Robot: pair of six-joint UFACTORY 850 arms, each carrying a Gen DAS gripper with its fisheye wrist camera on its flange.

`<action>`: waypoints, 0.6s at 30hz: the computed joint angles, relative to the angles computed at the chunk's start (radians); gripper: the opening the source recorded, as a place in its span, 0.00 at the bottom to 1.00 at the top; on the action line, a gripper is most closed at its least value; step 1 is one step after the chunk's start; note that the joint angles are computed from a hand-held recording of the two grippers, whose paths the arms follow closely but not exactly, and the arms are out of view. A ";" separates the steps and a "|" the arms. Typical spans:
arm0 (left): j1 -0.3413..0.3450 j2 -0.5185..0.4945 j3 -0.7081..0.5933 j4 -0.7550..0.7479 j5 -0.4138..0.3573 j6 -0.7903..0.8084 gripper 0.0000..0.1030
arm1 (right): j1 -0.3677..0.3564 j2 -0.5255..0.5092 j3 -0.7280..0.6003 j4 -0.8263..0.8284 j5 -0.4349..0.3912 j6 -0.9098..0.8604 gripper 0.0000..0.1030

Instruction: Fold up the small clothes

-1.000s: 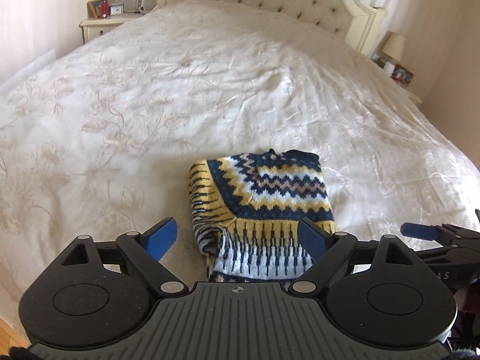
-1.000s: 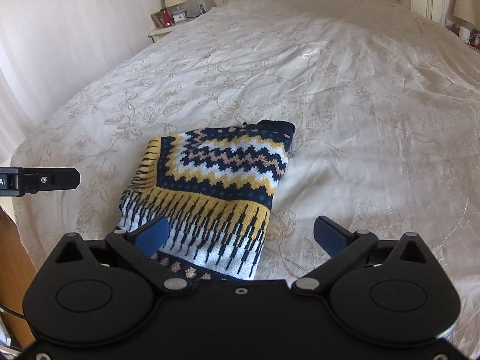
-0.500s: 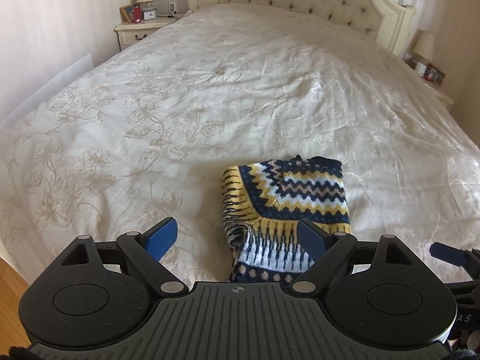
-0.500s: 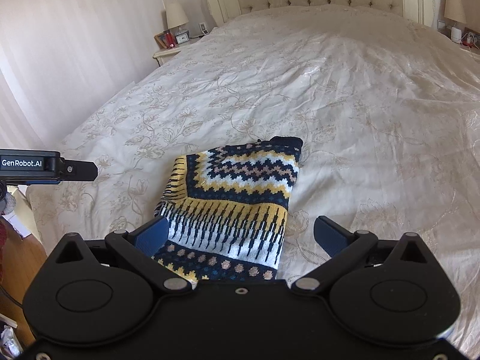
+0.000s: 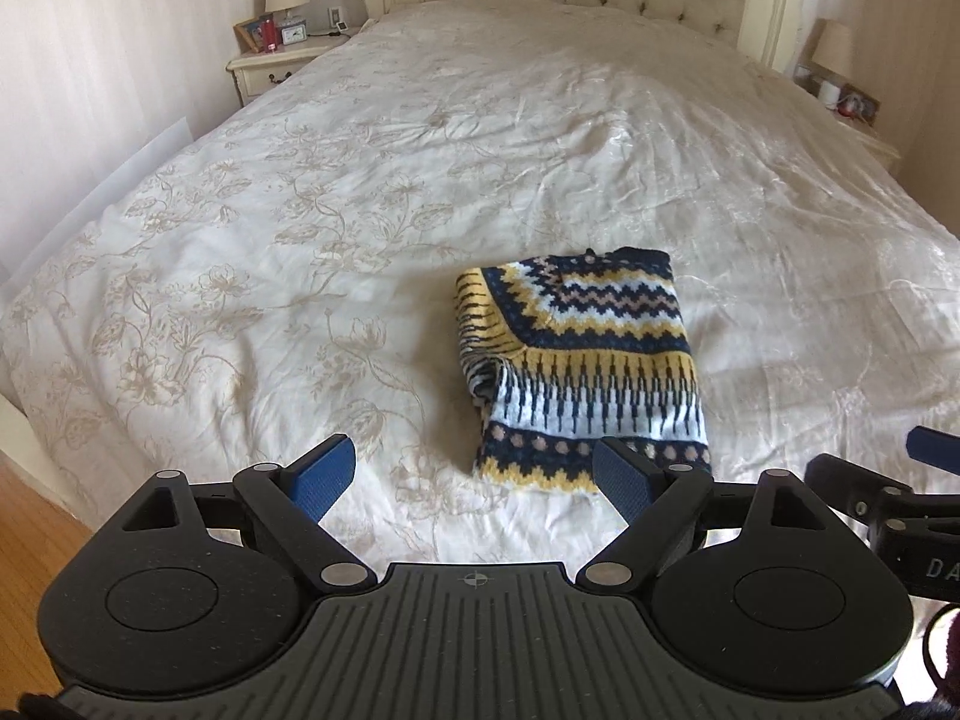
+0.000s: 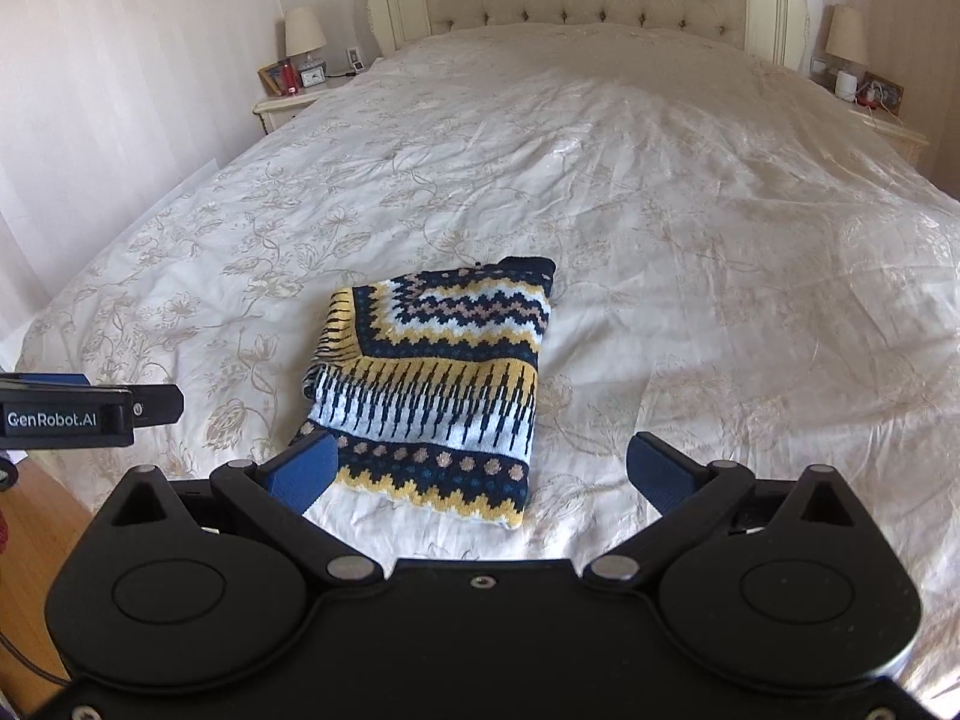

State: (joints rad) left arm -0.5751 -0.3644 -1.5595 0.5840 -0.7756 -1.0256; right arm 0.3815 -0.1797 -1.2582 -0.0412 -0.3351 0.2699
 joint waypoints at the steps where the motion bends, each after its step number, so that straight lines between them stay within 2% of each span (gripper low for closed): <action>1: -0.001 0.005 0.006 -0.016 0.003 0.004 0.84 | 0.000 0.006 0.006 0.026 -0.002 -0.014 0.99; 6: -0.010 0.029 0.038 -0.050 0.009 0.012 0.84 | 0.006 0.040 0.035 0.057 -0.009 -0.010 0.99; 18: -0.024 0.057 0.076 -0.054 0.003 0.000 0.84 | 0.028 0.079 0.076 -0.020 -0.002 0.075 0.99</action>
State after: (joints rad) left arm -0.5989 -0.3075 -1.4838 0.5298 -0.7723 -1.0260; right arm 0.4099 -0.1005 -1.1820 -0.0608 -0.3367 0.3450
